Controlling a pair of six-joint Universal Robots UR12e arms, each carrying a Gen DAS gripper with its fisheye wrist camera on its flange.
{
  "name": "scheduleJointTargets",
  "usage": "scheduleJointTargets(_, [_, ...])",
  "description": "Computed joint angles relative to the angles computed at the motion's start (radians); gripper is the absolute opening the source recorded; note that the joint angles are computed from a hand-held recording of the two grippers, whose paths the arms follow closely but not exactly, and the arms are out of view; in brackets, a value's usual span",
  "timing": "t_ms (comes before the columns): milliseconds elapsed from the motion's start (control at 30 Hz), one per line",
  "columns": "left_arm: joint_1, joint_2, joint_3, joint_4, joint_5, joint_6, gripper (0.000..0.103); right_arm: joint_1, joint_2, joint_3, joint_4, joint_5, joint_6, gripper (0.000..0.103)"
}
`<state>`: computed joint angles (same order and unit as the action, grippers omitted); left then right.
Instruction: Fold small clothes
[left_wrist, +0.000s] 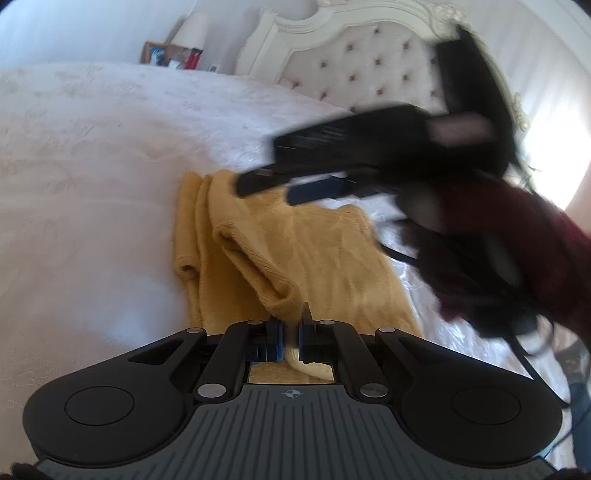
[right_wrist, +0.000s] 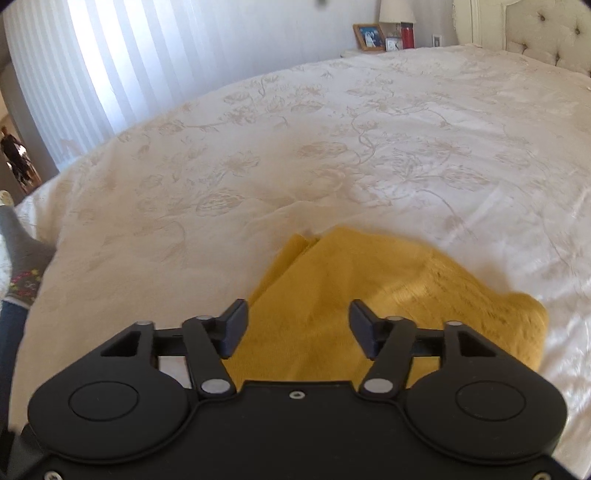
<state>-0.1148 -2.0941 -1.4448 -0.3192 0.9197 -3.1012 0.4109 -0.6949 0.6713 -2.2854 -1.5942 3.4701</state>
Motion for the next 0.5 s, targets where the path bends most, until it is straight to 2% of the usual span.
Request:
scheduleJointTargets(200, [-0.003, 0.001, 0.003, -0.011, 0.011, 0.001, 0.006, 0.006, 0.147, -0.291, 0.252, -0.023, -0.001, 0.07])
scheduleJointTargets(233, [-0.003, 0.0, 0.005, -0.012, 0.012, 0.0, 0.006, 0.008, 0.175, -0.349, 0.302, -0.028, -0.003, 0.068])
scheduleJointTargets(300, [-0.001, -0.001, 0.007, -0.015, 0.014, 0.003, 0.006, 0.012, 0.208, -0.413, 0.362, -0.054, -0.026, 0.038])
scheduleJointTargets(333, [-0.002, -0.002, 0.007, -0.014, 0.015, 0.002, 0.006, 0.014, 0.208, -0.412, 0.365, -0.069, -0.039, 0.014])
scheduleJointTargets(433, [-0.001, -0.002, 0.005, -0.014, 0.013, -0.006, 0.006, 0.013, 0.155, -0.304, 0.28, -0.063, -0.029, 0.011])
scheduleJointTargets(500, [-0.003, 0.007, -0.01, 0.012, 0.023, -0.019, 0.006, 0.015, 0.106, -0.205, 0.178, -0.059, -0.027, 0.011])
